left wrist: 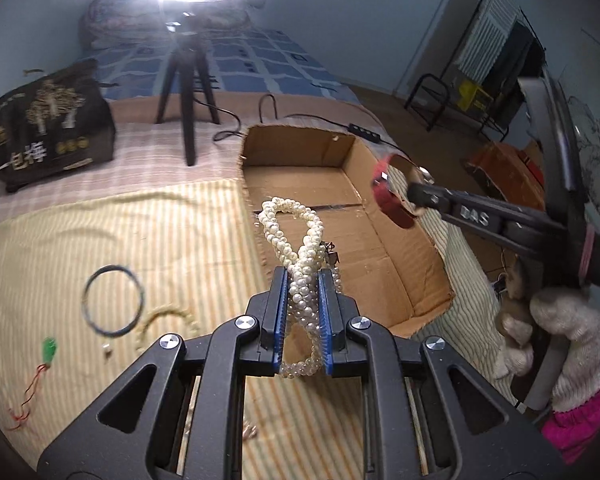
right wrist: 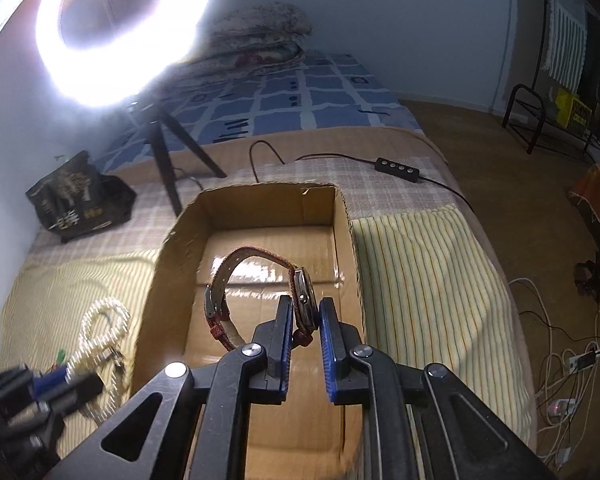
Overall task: Organize jewelry
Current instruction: 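Carry the watch into the box and open the right tool while the left tool drops the necklace there, then grasp the green jade pendant with the left tool while the right tool grasps the cream pearl bracelet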
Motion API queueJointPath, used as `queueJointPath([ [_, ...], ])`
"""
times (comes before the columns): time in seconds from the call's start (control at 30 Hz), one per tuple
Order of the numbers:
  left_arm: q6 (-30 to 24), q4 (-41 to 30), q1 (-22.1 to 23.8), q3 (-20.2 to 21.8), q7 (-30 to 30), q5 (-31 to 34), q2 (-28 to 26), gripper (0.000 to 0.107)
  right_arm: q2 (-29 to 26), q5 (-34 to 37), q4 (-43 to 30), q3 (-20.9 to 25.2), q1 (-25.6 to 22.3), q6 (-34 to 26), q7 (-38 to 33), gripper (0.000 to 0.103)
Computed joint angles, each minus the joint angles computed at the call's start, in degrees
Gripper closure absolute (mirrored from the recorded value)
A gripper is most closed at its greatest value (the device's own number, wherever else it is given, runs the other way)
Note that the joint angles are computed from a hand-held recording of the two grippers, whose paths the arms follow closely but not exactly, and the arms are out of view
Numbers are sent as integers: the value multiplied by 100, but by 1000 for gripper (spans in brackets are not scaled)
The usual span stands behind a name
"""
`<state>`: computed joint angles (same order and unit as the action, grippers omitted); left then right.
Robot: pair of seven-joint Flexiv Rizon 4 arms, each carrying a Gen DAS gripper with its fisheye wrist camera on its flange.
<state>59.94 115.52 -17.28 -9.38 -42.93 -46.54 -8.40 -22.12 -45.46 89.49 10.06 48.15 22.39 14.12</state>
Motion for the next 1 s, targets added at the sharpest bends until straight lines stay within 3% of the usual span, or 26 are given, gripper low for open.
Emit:
queueJointPath([
  [0.27, 79, -102, -39, -123, -129, 167, -279, 94, -72, 85, 192, -58, -208, 461, 66, 91],
  [0.33, 66, -98, -27, -151, -56, 138, -283, 94, -51, 60, 247, -73, -216, 518, 130, 86],
  [0.4, -11, -90, -14, -158, 36, 124, -252, 94, -30, -17, 247, -92, -177, 438, 208, 63],
  [0.43, -40, -102, -18, -139, 22, 197, -246, 90, -14, -56, 225, -99, -134, 316, 262, 56],
  [0.47, -88, -120, -13, -126, 15, 244, -242, 84, 4, -100, 230, -105, -128, 270, 298, 43],
  [0.5, -124, -108, -3, -120, 40, 233, -212, 67, 35, -176, 233, -111, -93, 184, 379, 37],
  [0.53, -94, -57, 5, -118, 124, 147, -154, 63, 65, -241, 249, -109, -83, 140, 435, 36],
  [1.0, 42, 473, 130, 390, 914, -377, 702, 63, -122, -520, -427, 0, 448, -615, 402, 24],
])
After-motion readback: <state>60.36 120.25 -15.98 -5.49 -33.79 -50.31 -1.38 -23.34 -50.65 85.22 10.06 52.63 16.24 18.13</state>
